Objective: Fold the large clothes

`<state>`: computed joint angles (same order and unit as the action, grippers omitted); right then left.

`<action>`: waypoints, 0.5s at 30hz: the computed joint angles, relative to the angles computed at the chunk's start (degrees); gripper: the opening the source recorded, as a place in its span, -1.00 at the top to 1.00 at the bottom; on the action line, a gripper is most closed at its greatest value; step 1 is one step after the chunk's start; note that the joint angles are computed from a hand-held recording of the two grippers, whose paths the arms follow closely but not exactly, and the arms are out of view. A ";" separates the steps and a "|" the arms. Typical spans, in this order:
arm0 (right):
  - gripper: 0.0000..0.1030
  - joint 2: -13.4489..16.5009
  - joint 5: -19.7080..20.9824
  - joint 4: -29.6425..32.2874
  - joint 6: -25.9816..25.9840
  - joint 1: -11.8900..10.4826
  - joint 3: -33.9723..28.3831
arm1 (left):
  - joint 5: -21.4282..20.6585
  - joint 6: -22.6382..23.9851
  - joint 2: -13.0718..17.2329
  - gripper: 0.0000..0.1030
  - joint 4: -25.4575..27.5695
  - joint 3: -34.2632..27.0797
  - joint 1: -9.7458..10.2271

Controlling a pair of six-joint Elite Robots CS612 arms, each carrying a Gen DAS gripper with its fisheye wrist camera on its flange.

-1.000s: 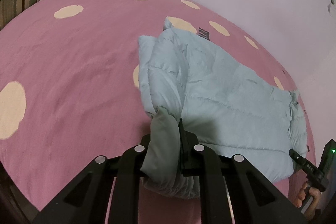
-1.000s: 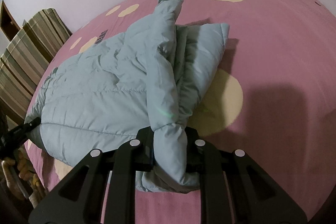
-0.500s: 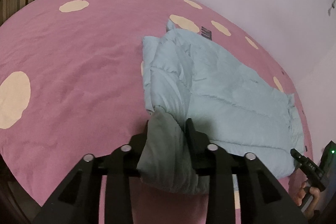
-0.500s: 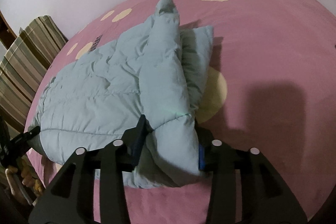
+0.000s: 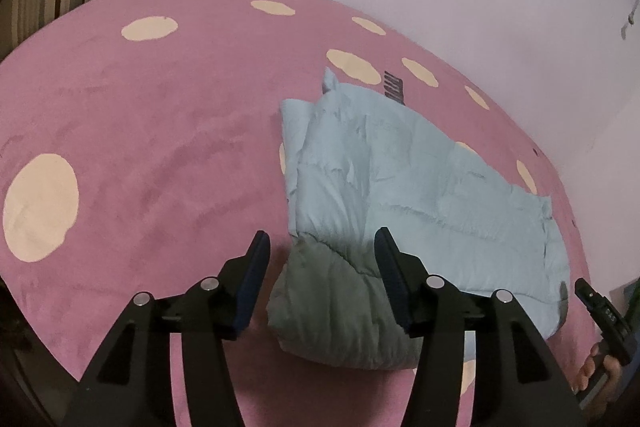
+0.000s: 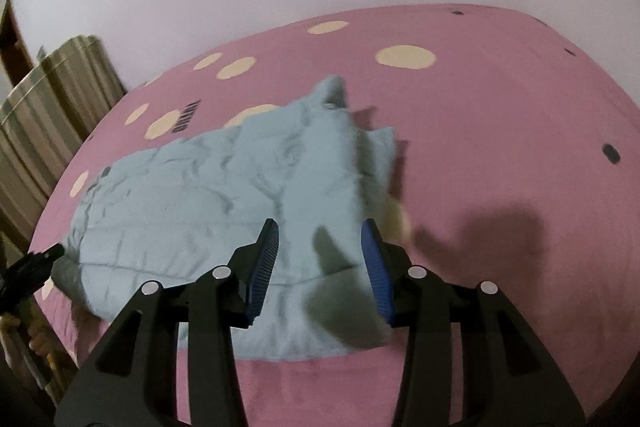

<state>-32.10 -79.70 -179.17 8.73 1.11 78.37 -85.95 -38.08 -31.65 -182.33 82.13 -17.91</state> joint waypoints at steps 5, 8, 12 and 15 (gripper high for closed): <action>0.17 0.62 2.29 2.10 -3.00 1.54 -1.90 | -0.30 0.94 0.10 -0.06 1.44 -0.55 -0.03; 0.17 1.14 3.11 3.32 -4.87 2.63 -3.50 | -0.44 1.79 0.02 -0.06 1.88 -0.60 0.09; 0.17 2.04 3.19 5.70 -7.12 4.07 -5.98 | -0.45 2.70 -0.02 -0.06 2.69 -0.88 0.21; 0.17 2.93 2.90 7.98 -7.85 4.92 -8.07 | -0.45 3.12 0.06 -0.06 3.21 -1.27 0.22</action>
